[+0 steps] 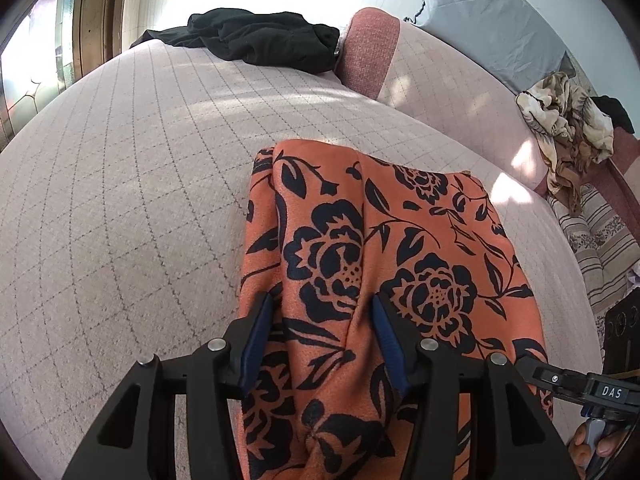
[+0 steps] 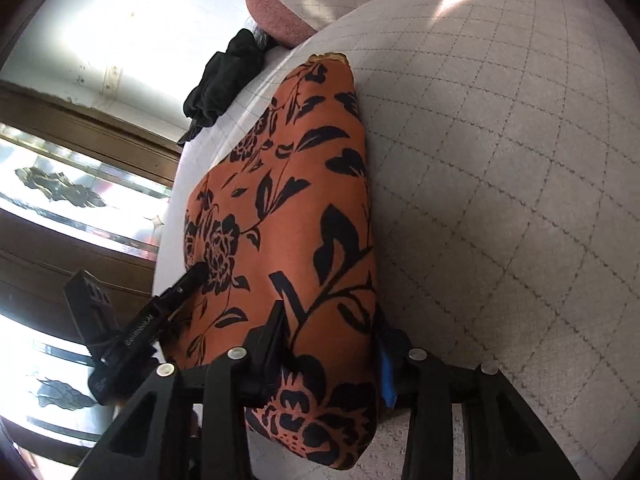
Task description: Fold small clothes
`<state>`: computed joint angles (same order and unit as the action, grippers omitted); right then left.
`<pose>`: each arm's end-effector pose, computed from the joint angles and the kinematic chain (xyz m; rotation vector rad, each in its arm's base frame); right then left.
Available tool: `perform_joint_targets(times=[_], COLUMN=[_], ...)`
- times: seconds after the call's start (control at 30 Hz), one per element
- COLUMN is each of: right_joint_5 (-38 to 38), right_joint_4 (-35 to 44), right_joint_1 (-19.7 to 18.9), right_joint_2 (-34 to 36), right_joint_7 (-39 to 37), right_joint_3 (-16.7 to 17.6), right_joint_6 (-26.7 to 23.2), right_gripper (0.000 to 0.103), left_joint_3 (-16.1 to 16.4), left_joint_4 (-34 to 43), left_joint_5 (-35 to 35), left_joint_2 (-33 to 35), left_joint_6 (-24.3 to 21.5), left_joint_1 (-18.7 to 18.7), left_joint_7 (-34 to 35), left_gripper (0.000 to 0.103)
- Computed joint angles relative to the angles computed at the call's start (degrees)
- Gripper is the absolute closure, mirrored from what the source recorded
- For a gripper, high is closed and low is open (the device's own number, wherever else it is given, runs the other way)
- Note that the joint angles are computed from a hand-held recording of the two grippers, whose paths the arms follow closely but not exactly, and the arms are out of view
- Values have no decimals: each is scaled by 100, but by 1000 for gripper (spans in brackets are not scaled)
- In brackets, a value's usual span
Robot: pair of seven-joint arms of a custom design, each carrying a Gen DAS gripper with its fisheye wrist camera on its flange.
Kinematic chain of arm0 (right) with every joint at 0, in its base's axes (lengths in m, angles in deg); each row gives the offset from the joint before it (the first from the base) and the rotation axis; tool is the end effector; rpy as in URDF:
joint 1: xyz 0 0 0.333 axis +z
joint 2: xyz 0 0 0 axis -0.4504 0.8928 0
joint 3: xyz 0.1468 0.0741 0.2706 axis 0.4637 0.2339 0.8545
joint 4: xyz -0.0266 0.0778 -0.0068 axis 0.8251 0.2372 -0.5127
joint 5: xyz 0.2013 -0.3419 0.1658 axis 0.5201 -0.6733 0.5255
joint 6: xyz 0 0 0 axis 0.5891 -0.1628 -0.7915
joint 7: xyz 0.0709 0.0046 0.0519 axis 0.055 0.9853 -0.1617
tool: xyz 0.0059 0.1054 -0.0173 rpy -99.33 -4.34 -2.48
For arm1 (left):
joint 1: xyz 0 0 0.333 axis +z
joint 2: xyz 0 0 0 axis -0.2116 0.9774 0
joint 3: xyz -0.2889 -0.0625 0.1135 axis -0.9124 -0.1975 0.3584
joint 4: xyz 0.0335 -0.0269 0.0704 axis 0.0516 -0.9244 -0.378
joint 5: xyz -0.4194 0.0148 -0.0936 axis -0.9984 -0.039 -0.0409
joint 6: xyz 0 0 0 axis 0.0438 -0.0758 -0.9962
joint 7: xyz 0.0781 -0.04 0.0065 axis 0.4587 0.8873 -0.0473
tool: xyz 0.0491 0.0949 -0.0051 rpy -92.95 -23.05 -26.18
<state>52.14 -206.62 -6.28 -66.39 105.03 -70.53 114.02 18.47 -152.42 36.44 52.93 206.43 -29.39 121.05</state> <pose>0.3853 0.2188 0.5248 -1.1426 2.0655 0.0828 0.5069 -0.2085 0.5460 -1.6904 2.3000 -1.0095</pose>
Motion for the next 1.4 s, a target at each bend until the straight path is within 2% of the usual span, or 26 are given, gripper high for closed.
perform_joint_targets(times=[0.07,0.13,0.2,0.23,0.27,0.3,0.37,0.47,0.6,0.67,0.77,0.87,1.0,1.03,1.07,1.13,1.27,1.33,1.4], right_joint_5=[-59,153,306,324,263,96,-430,-1048,-1106,-752,-398,-346,-241,-273,-284,-209,11,121,251], right_joint_4=[43,-100,-231,-286,-241,-235,-184,187,764,1036,887,698,782,792,778,710,653,622,593], right_joint_1=[-72,107,200,218,145,-50,-541,-836,-298,-42,327,305,298,270,258,319,471,524,562], right_joint_2=[34,-19,-95,-158,-130,-219,-530,-561,48,562,725,660,702,690,670,646,667,650,637], right_joint_7=[98,11,-48,-93,-66,82,454,487,-322,-762,-891,-937,-968,-967,-959,-1015,-1222,-1318,-1354], right_joint_3=[66,-103,-182,-187,-109,78,517,738,365,220,-12,67,55,84,107,75,-58,-107,-140], right_joint_6=[2,144,265,293,283,213,-59,-54,140,143,82,366,253,209,210,313,449,494,549], right_gripper=[57,53,41,41,41,41,41,41,41,41,40,40,40,40,40,40,40,40,39], left_joint_3=[81,249,252,200,128,182,408,376,617,676,677,410,144,83,27,-95,-333,-374,-311], left_joint_4=[-168,-406,-657,-684,-667,-700,-637,-636,-555,-318,267,900,1696,1820,2004,2264,2182,1799,1397], left_joint_5=[-176,-463,-376,-159,130,108,-335,-329,-646,-725,-912,-712,-690,-740,-774,-803,-767,-693,-758], left_joint_2=[-324,-733,-1036,-1021,-907,-807,-782,-978,-1059,-817,-213,475,1286,1409,1574,1816,1737,1342,864], left_joint_6=[47,3,-142,-345,-620,-712,-863,-719,-813,-948,-1351,-1500,-1771,-1787,-1910,-2006,-1835,-1416,-1211], left_joint_1=[-103,-280,-256,-164,-39,-40,-115,-32,-76,-43,40,226,483,551,628,778,1006,1020,983], left_joint_7=[290,637,468,230,-51,-126,-97,-100,106,218,409,384,364,447,459,309,207,320,419], left_gripper=[52,50,45,45,43,39,41,42,42,42,53,53,54,59,81,85,82,81,74])
